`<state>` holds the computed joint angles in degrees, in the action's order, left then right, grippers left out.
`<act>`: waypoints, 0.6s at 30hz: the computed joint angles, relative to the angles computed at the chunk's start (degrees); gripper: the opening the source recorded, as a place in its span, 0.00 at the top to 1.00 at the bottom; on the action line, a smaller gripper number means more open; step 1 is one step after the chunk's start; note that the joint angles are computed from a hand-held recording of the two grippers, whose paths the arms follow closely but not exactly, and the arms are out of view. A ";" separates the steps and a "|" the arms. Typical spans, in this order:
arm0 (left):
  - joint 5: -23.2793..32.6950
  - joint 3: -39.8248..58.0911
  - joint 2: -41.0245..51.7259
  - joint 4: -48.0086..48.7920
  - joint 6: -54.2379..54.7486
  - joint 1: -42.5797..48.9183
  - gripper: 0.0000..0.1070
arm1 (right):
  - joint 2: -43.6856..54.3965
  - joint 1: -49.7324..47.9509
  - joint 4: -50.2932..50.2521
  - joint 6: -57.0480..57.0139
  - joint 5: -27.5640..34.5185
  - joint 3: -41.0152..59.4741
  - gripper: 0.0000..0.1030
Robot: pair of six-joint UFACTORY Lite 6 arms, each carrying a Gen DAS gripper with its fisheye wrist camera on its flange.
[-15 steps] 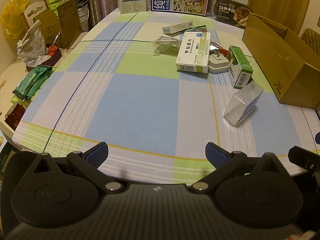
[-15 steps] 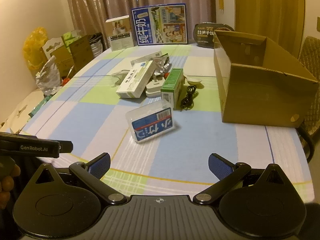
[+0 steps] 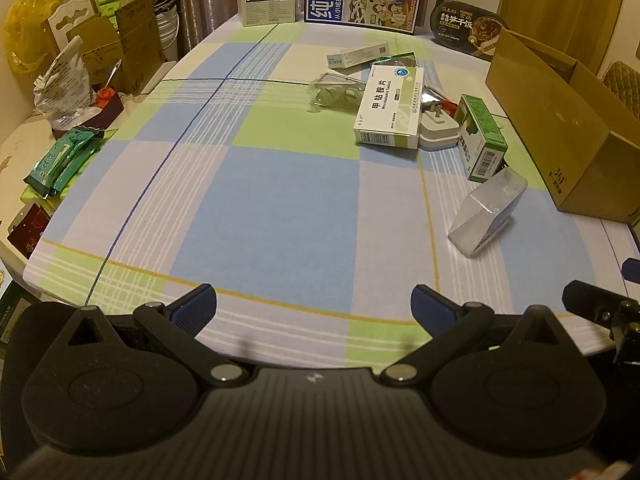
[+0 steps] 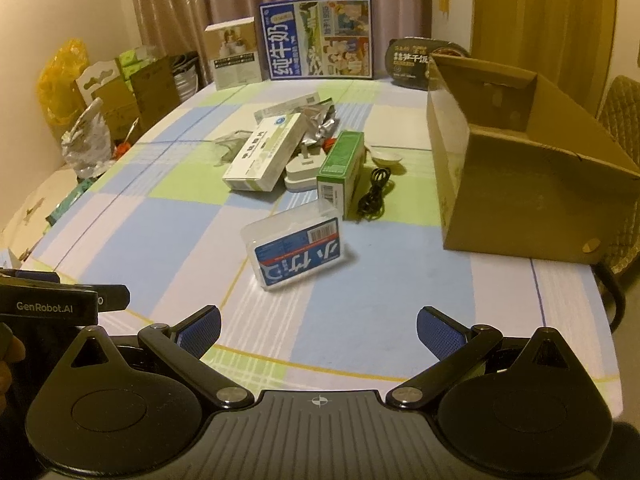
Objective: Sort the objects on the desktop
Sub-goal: 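Move the left tool toward the white-green Mecobalamin medicine box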
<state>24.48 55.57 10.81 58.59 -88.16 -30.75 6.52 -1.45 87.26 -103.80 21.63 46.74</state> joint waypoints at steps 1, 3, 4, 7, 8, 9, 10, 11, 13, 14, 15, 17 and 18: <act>0.03 0.05 0.01 -0.27 0.26 0.07 0.05 | 0.31 0.24 -0.55 0.48 -0.14 0.34 0.02; -0.46 -0.34 -0.37 0.02 0.08 0.39 0.05 | 0.79 0.82 -1.06 0.72 -0.70 0.90 0.02; -0.92 -0.78 -0.71 0.81 -0.71 0.58 0.05 | 1.05 1.06 -0.86 0.37 -1.01 1.10 0.02; -1.94 -1.24 -1.18 2.06 -2.08 1.14 0.05 | 2.07 1.43 -0.91 0.02 -1.27 1.86 0.02; -2.45 -1.52 -1.42 2.53 -2.76 1.43 0.05 | 2.42 1.52 -0.93 0.09 -1.33 2.16 0.02; -3.07 -1.89 -1.70 3.23 -3.85 1.73 0.05 | 2.69 1.59 -0.79 0.01 -1.41 2.38 0.02; -3.81 -2.40 -2.11 4.29 -5.35 2.10 0.05 | 3.00 1.61 -0.93 0.06 -1.34 2.67 0.02; -4.44 -2.50 -2.20 4.83 -6.13 2.43 0.05 | 3.02 1.60 -0.99 0.09 -1.28 2.68 0.02; -5.43 -2.72 -2.29 5.55 -6.66 2.94 0.05 | 3.47 1.69 -1.16 0.20 -1.37 3.10 0.02; -5.45 -2.46 -2.07 5.55 -6.51 3.04 0.05 | 3.95 1.69 -0.99 -0.08 -1.28 3.48 0.02; -5.45 -2.27 -1.83 5.87 -6.70 3.11 0.05 | 4.35 1.69 -0.72 -0.39 -1.14 3.80 0.02; -5.40 -2.17 -1.46 7.36 -7.96 3.34 0.05 | 5.38 1.44 -0.10 -1.14 -0.38 4.57 0.02; -5.38 -2.28 -1.36 8.60 -8.92 3.51 0.05 | 5.82 1.28 0.18 -1.56 0.07 4.90 0.02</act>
